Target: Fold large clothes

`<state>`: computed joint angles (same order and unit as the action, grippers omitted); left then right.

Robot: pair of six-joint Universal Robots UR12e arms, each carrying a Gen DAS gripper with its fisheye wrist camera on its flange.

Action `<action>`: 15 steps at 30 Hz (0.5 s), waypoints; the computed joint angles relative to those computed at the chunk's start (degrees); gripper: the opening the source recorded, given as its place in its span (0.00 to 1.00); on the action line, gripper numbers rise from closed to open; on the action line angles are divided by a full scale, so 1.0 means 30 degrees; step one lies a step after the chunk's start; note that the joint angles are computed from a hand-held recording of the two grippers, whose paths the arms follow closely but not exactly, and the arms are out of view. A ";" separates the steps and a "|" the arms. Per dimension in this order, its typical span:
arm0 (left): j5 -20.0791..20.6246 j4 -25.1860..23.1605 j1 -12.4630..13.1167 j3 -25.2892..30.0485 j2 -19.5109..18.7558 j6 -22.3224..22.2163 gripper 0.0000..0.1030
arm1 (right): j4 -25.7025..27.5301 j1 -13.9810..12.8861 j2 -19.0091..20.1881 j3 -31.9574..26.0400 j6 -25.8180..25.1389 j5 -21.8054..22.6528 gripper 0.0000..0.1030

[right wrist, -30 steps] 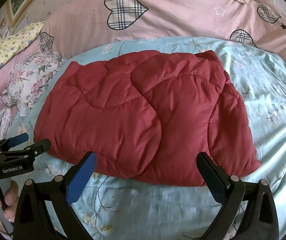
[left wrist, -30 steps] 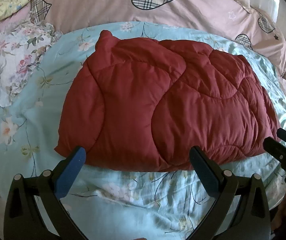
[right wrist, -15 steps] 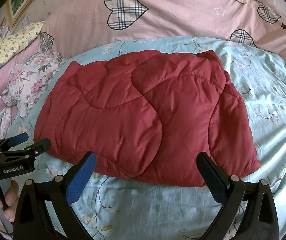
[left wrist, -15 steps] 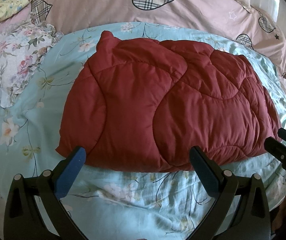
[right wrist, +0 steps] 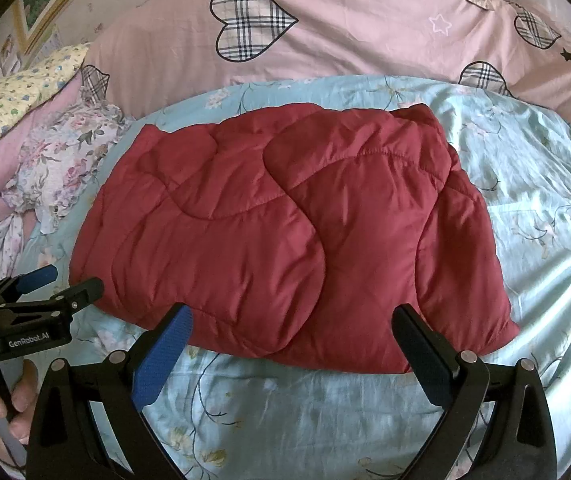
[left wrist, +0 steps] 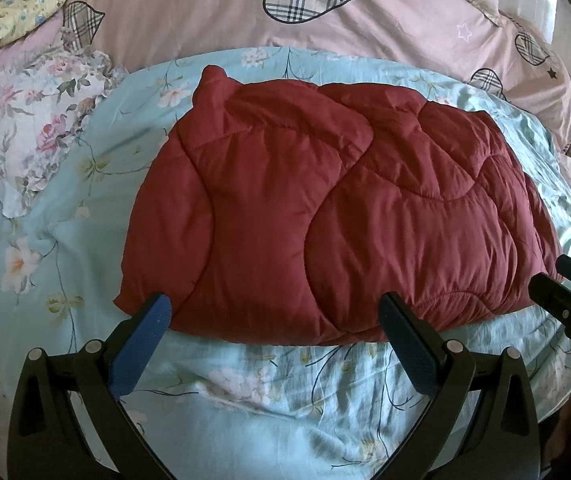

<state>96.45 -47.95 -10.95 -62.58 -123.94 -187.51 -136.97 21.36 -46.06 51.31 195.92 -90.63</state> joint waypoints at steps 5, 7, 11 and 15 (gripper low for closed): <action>0.0577 0.0328 -0.0139 -0.0085 0.0040 0.0126 1.00 | -0.0045 0.0003 -0.0049 0.0041 -0.0033 0.0010 0.98; 0.0568 0.0367 -0.0139 -0.0103 0.0048 0.0107 1.00 | -0.0052 0.0000 -0.0055 0.0031 -0.0048 0.0037 0.98; 0.0548 0.0318 -0.0132 -0.0080 0.0051 0.0054 1.00 | -0.0065 0.0008 -0.0071 0.0040 -0.0069 -0.0006 0.98; 0.0587 0.0323 -0.0153 -0.0061 0.0040 0.0041 1.00 | -0.0089 -0.0010 -0.0091 0.0068 -0.0061 0.0040 0.98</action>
<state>98.21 -46.98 -11.41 -62.77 -123.82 -187.39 -137.24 21.33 -46.33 51.52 195.74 -90.51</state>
